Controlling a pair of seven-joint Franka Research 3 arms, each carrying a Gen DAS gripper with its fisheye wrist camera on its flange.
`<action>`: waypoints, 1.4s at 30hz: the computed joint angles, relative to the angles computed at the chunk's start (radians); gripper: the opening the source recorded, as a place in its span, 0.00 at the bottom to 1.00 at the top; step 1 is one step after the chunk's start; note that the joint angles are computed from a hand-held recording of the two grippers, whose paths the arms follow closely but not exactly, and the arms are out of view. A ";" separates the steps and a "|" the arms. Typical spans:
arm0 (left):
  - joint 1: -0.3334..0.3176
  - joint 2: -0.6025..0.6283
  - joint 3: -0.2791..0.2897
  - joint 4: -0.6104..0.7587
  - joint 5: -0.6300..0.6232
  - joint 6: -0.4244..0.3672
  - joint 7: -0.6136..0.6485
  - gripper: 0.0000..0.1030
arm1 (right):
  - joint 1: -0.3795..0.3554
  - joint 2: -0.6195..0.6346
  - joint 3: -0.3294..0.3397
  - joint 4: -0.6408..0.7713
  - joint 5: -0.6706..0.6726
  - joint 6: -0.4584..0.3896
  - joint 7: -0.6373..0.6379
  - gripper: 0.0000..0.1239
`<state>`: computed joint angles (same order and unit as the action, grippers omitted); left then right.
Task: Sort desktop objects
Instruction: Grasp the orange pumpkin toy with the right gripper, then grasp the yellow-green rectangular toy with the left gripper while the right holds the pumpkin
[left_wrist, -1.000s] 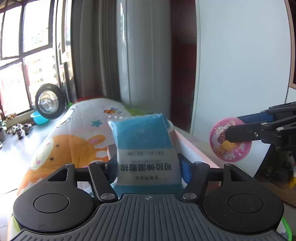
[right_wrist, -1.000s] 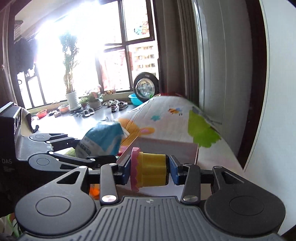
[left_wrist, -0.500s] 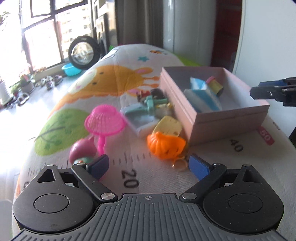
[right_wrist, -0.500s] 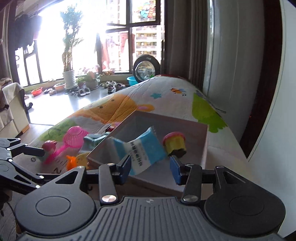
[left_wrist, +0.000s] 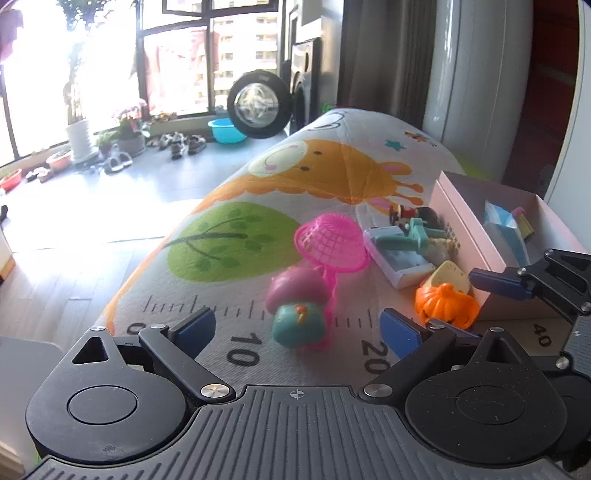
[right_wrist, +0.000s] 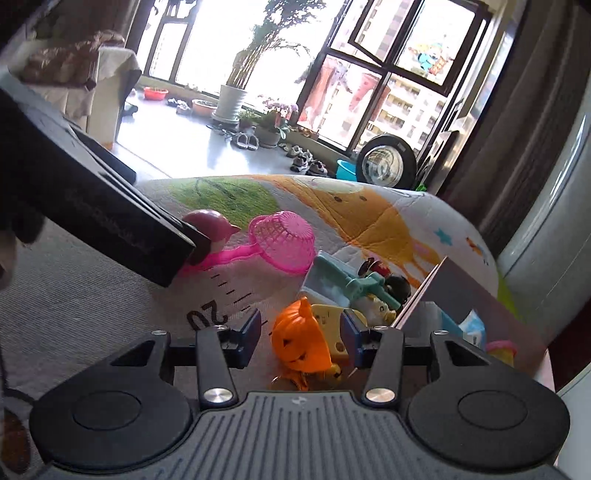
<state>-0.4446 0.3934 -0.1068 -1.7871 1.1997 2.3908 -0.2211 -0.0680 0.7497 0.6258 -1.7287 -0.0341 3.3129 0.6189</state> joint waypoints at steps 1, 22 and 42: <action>0.001 -0.006 0.000 -0.010 -0.003 -0.001 -0.003 0.96 | 0.047 -0.001 -0.051 0.014 -0.004 0.010 0.017 0.34; -0.018 0.188 0.025 0.200 -0.079 0.299 0.321 0.97 | -0.196 -0.247 -0.017 -0.139 0.432 -0.276 0.038 0.10; -0.135 0.205 0.094 0.240 -0.204 0.071 0.416 0.97 | -0.344 -0.221 0.226 -0.220 0.766 -0.241 -0.432 0.75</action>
<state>-0.5796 0.5989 -0.0129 -1.5475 0.9953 2.4619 0.1946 -0.4118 0.5287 0.8514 -1.9486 0.7323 3.0724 0.1868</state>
